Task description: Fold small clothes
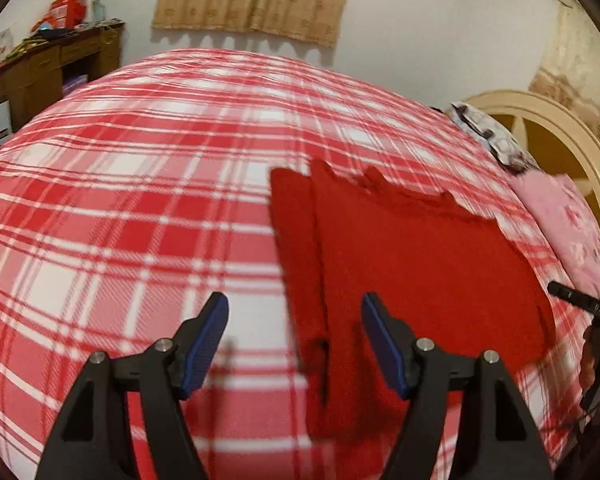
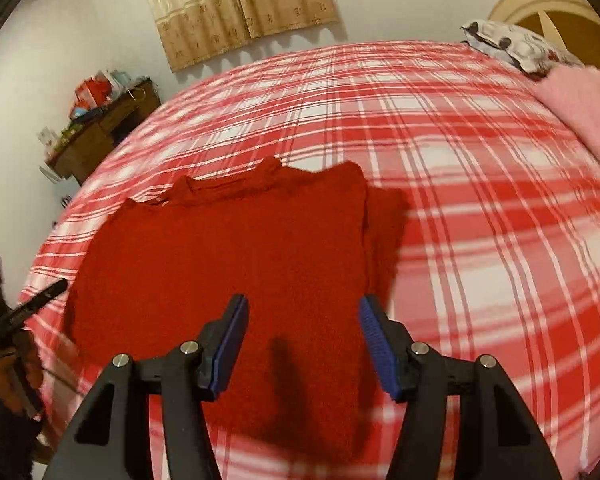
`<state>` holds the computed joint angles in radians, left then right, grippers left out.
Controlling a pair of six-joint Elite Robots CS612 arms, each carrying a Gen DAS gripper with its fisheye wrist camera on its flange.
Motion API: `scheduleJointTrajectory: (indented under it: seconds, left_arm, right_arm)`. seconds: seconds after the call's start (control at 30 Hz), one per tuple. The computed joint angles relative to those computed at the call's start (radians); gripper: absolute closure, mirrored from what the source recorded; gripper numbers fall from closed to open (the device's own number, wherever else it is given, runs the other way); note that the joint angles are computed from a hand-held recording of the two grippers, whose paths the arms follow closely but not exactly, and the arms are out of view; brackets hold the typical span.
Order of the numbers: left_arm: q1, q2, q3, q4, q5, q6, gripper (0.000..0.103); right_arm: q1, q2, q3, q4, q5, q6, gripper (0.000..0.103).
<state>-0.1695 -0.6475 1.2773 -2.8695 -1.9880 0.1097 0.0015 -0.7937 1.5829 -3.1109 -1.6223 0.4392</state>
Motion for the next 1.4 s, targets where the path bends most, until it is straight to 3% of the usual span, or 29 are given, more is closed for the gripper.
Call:
scheduleJointTrajectory:
  seconds: [0.07,0.2,0.3,0.4,0.53,0.63,0.73,0.8,0.9,0.93,1.0,1.1,1.2,1.23,1.27,1.3,1.4]
  left_arm:
    - [-0.008,-0.008,0.024,-0.026,0.035,0.021,0.029]
    - [-0.011,-0.009,0.041,-0.046,0.042,0.033,0.029]
    - [-0.015,-0.006,0.039,-0.034,0.07,0.043,0.029]
    - [-0.019,-0.005,0.039,-0.018,0.104,0.048,0.026]
    - [-0.014,-0.007,0.049,-0.019,0.094,0.03,0.025]
    - [-0.012,-0.008,0.057,-0.031,0.095,0.041,0.024]
    - [-0.01,-0.007,0.053,-0.026,0.09,0.035,0.024]
    - [-0.012,-0.009,0.057,-0.038,0.093,0.032,0.024]
    - [-0.013,-0.012,0.062,-0.052,0.095,0.025,0.024]
    - [-0.014,-0.012,0.062,-0.052,0.096,0.028,0.024]
    - [-0.017,-0.012,0.059,-0.046,0.108,0.034,0.024]
    - [-0.017,-0.012,0.056,-0.044,0.107,0.026,0.024]
    - [-0.016,-0.012,0.056,-0.056,0.097,0.023,0.024]
    - [-0.017,-0.011,0.056,-0.056,0.099,0.026,0.024]
    - [-0.018,-0.011,0.056,-0.054,0.102,0.032,0.024]
    - [-0.018,-0.011,0.056,-0.051,0.101,0.035,0.024]
    - [-0.018,-0.007,0.05,-0.037,0.097,0.036,0.024]
  right_arm:
    - [0.003,-0.016,0.041,-0.025,-0.024,0.038,0.045]
    - [0.003,-0.03,0.097,-0.054,0.009,0.096,0.045]
    - [0.008,-0.025,0.097,-0.029,0.007,0.083,0.056]
    - [0.01,-0.019,0.088,0.012,0.015,0.067,0.077]
    - [0.013,-0.017,0.09,0.035,0.01,0.061,0.089]
    - [0.023,-0.032,0.091,0.046,-0.019,0.004,0.088]
    - [0.015,-0.038,0.087,0.0,-0.021,0.002,0.068]
    - [-0.001,-0.034,0.073,-0.027,0.005,0.02,0.068]
    - [-0.014,-0.014,0.023,-0.018,-0.011,0.034,0.068]
    - [-0.022,-0.003,-0.007,0.01,0.0,0.028,0.068]
    - [-0.026,0.023,-0.066,0.053,-0.046,0.026,0.068]
    - [-0.044,0.057,-0.133,0.108,0.017,0.03,0.068]
    - [-0.046,0.091,-0.202,0.209,0.024,0.006,0.068]
    - [-0.044,0.097,-0.211,0.216,0.014,0.001,0.072]
    - [-0.042,0.102,-0.214,0.212,0.014,-0.007,0.086]
    - [-0.041,0.103,-0.214,0.21,0.02,-0.025,0.094]
    - [-0.021,0.1,-0.208,0.189,-0.055,-0.068,0.098]
